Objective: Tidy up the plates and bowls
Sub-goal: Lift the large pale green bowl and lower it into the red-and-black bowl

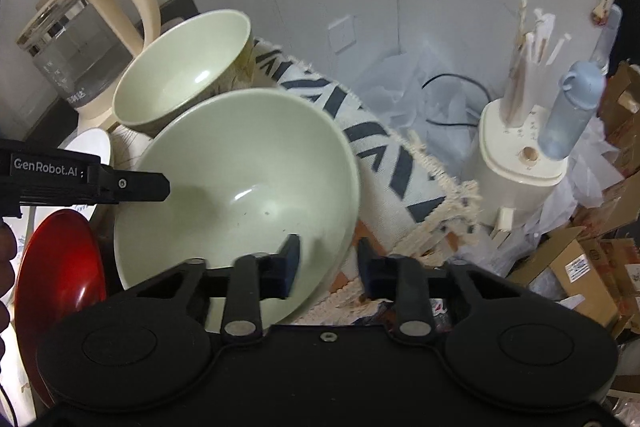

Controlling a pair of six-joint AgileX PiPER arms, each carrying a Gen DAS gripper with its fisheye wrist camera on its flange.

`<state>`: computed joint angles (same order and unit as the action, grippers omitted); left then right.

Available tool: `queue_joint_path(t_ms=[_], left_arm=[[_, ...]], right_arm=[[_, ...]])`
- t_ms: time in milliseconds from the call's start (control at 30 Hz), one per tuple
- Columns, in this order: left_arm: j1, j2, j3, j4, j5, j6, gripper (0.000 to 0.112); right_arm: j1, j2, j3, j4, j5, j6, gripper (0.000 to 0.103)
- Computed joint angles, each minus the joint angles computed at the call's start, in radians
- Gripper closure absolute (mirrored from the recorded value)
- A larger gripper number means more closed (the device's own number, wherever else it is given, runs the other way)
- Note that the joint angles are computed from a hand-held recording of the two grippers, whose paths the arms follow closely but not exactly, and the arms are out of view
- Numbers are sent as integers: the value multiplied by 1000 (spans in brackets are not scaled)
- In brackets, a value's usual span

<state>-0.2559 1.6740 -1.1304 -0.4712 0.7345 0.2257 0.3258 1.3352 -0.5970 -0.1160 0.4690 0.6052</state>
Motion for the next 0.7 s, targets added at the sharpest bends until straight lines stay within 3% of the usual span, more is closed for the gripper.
queue_joint_path(t_ms=[200, 700], left_arm=[[2, 16, -11, 12, -11, -10, 99], [62, -138, 32, -42, 7, 11, 99]], right_arm=[[-9, -1, -3, 37, -11, -44, 85], [78, -120, -73, -139, 61, 109, 85]])
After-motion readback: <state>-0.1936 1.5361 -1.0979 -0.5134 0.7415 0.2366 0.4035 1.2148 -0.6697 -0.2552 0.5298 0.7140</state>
